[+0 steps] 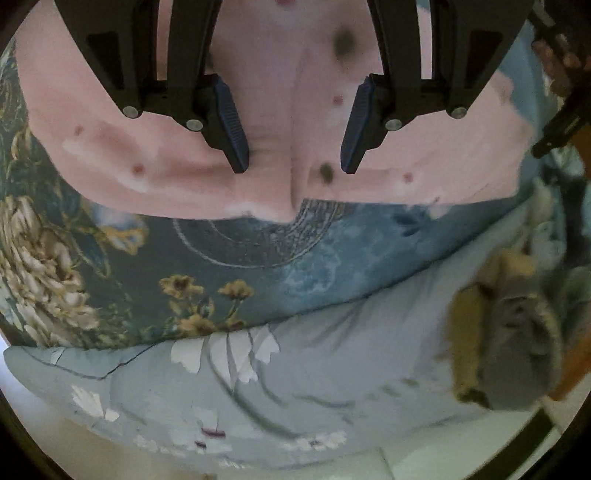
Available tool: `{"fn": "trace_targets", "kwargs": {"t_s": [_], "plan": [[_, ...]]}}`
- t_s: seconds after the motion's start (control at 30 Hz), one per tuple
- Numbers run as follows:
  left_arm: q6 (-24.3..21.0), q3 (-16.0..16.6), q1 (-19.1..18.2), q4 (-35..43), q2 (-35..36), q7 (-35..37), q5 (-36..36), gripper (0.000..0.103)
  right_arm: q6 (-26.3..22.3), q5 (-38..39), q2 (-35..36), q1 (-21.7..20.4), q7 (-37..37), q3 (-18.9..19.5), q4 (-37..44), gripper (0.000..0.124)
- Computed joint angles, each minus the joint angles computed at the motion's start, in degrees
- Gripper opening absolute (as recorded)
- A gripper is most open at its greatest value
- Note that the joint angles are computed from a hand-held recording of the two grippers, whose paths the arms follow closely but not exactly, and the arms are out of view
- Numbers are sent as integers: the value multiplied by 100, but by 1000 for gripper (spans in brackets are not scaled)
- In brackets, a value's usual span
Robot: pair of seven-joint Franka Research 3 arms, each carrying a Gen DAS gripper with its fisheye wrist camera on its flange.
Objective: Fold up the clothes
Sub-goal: 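Grasp the pants waistband with the left gripper while the right gripper grasps another edge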
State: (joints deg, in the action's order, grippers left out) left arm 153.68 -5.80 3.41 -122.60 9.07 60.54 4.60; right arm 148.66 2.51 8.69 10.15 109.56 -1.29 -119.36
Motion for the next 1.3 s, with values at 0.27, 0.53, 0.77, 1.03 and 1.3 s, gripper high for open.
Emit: {"fn": "trace_targets", "kwargs": {"t_s": [0.27, 0.53, 0.77, 1.03, 1.3], "plan": [[-184, -363, 224, 317, 428, 1172, -1100, 59, -173, -513, 147, -8, 379, -161, -1, 38], [43, -367, 119, -175, -38, 1315, -1673, 15, 243, -248, -893, -404, 211, -188, -984, 15], [575, -154, -162, -1078, -1279, 1264, -1880, 11, 365, -513, -2185, -924, 373, -1, -1843, 14], [755, 246, -289, -1807, -2956, 815, -1111, 11, 468, -468, -3661, -1396, 190, 235, -2595, 14], [419, 569, 259, -2291, -4725, 319, 8, 11, 524, -201, -4802, -1665, -176, 361, -2727, 14]]}}
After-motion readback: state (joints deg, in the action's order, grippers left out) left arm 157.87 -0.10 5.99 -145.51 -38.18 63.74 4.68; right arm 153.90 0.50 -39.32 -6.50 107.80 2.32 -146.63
